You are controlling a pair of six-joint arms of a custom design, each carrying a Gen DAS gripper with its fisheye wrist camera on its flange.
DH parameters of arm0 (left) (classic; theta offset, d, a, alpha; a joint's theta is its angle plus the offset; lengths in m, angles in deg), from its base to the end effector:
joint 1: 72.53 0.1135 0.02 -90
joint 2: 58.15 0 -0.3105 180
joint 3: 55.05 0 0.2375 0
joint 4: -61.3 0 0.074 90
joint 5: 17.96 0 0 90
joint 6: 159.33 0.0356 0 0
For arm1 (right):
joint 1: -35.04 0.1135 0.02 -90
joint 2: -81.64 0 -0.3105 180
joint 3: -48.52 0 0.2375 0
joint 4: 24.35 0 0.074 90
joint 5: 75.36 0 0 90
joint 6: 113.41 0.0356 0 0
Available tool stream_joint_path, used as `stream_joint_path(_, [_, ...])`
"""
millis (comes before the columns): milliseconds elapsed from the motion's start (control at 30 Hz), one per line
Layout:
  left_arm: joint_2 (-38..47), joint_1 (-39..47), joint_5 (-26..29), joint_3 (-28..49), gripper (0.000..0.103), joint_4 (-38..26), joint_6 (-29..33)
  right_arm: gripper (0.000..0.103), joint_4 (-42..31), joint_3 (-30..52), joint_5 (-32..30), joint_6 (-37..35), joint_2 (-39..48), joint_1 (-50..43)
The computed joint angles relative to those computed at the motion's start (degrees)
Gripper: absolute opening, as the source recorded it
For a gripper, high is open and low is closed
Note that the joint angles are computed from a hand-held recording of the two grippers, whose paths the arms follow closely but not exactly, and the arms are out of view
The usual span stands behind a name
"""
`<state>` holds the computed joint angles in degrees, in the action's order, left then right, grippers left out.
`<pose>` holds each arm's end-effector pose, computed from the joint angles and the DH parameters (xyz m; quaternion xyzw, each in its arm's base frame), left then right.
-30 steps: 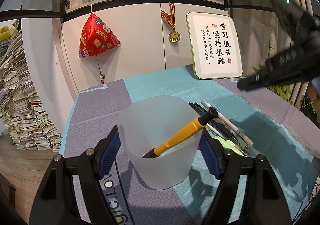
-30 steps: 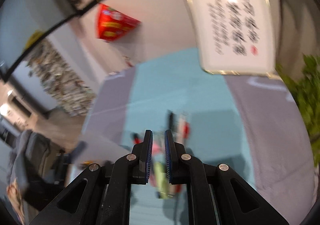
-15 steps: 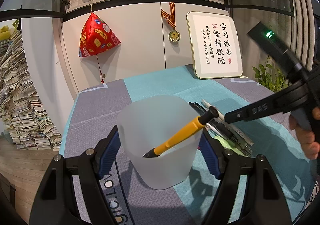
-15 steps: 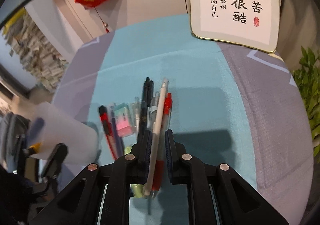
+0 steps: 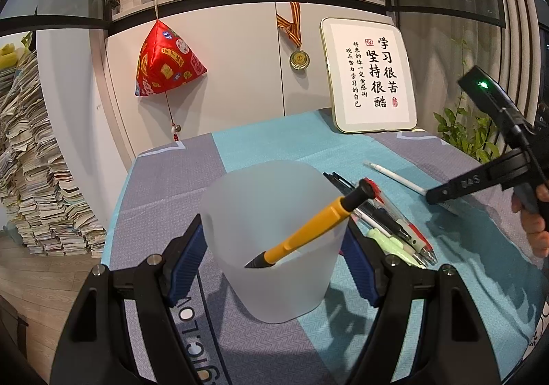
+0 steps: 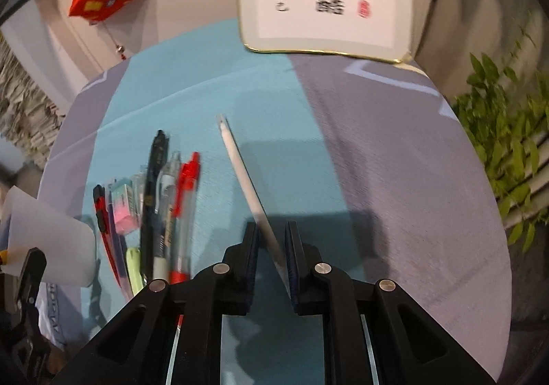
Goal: Organize stationery
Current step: 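Reach the right tool to the white pen and grasp it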
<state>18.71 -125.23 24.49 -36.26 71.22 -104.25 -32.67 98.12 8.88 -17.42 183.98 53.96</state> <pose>0.1060 -0.0958 0.1413 -0.0102 0.8668 0.0455 0.4965 0.2666 0.0952 0.1320 -0.1214 0.9595 0.1013 0.2332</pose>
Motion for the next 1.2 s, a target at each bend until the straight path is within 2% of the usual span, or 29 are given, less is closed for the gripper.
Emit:
stream_joint_path(200, [0.3, -0.51, -0.26, 0.21, 0.074, -0.54, -0.63, 0.014, -3.87, -1.36, -3.72, -4.11, -2.34, -2.29])
stream_joint_path(333, [0.3, -0.56, -0.27, 0.23, 0.074, -0.57, -0.69, 0.016, -2.51, -2.49, -4.07, -3.61, -5.71, -1.4])
stream_joint_path(400, [0.21, -0.62, -0.33, 0.24, 0.074, -0.74, -0.72, 0.025, -1.72, -1.52, -2.04, -3.46, -5.74, -0.01])
stream_joint_path(467, [0.16, -0.5, -0.3, 0.35, 0.074, -0.88, -0.6, 0.042, -1.31, 0.34, 0.16, -3.98, -4.54, 1.36])
stream_joint_path(500, [0.07, -0.43, -0.25, 0.32, 0.074, -0.9, -0.52, 0.043, -1.47, 1.32, 1.07, -4.35, -3.96, 1.83])
stream_joint_path(967, [0.04, 0.6, 1.2, 0.43, 0.074, -0.77, 0.01, 0.044, -8.58, 18.46, 9.04, -7.97, 9.77, 8.77])
stream_joint_path(1067, [0.14, 1.14, 1.88, 0.46, 0.074, -0.56, 0.31, 0.043, -10.7, 21.53, 8.79, -7.56, 12.14, 8.71])
stream_joint_path(1200, [0.18, 1.75, 2.8, 0.5, 0.074, -0.46, 0.53, 0.043, -10.1, 22.26, 7.43, -7.49, 12.81, 8.12])
